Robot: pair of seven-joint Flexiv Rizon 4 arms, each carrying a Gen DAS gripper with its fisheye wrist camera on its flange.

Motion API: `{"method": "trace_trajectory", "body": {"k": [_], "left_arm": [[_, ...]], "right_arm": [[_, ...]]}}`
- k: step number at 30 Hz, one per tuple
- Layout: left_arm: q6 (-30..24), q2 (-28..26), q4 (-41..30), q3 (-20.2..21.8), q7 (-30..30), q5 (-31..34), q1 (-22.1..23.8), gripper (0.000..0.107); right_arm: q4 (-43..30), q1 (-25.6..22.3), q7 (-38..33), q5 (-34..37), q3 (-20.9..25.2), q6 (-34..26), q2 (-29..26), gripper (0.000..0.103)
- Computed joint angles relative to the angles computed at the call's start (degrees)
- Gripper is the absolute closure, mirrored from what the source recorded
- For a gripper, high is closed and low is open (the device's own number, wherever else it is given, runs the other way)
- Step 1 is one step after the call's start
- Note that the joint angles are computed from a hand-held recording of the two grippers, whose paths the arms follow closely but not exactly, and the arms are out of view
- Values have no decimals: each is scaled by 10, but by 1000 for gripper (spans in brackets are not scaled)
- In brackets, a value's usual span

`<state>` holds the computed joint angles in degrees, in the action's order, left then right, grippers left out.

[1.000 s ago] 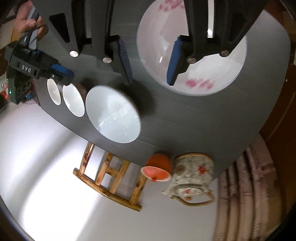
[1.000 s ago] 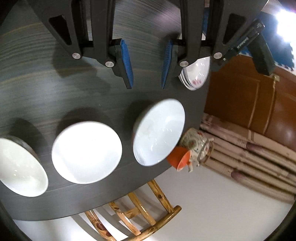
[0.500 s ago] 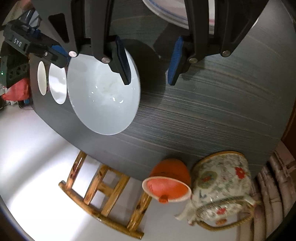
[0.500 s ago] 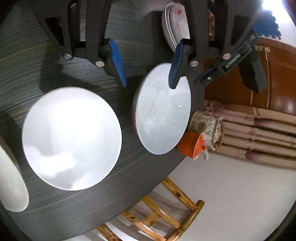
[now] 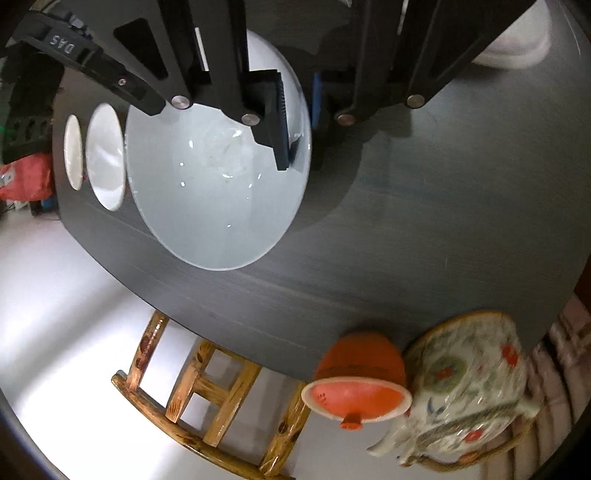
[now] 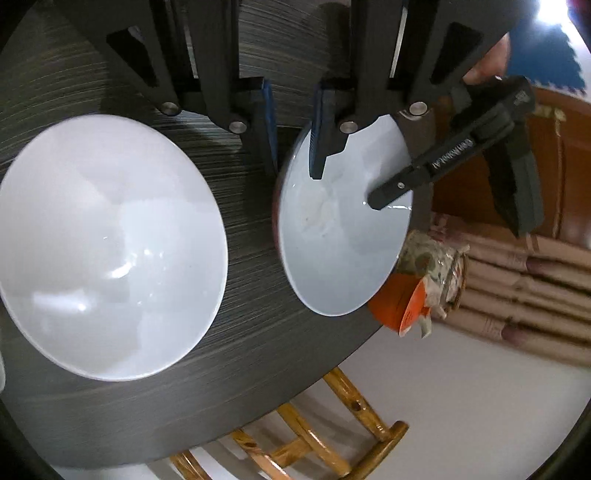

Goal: Organize plates and bowls
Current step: 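Move both grippers to the large white bowl and close on its rim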

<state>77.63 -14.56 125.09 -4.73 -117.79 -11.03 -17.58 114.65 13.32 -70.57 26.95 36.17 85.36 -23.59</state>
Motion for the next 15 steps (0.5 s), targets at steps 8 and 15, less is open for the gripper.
{"method": "trace_trajectory", "body": {"k": [8, 15], "left_arm": [[17, 62, 52, 7, -131, 85, -80, 98], [18, 69, 62, -7, -257, 164, -136, 95]], "right_arm": [[73, -62, -89, 91, 63, -7, 79, 87], [148, -104, -197, 234, 86, -69, 217, 87]]}}
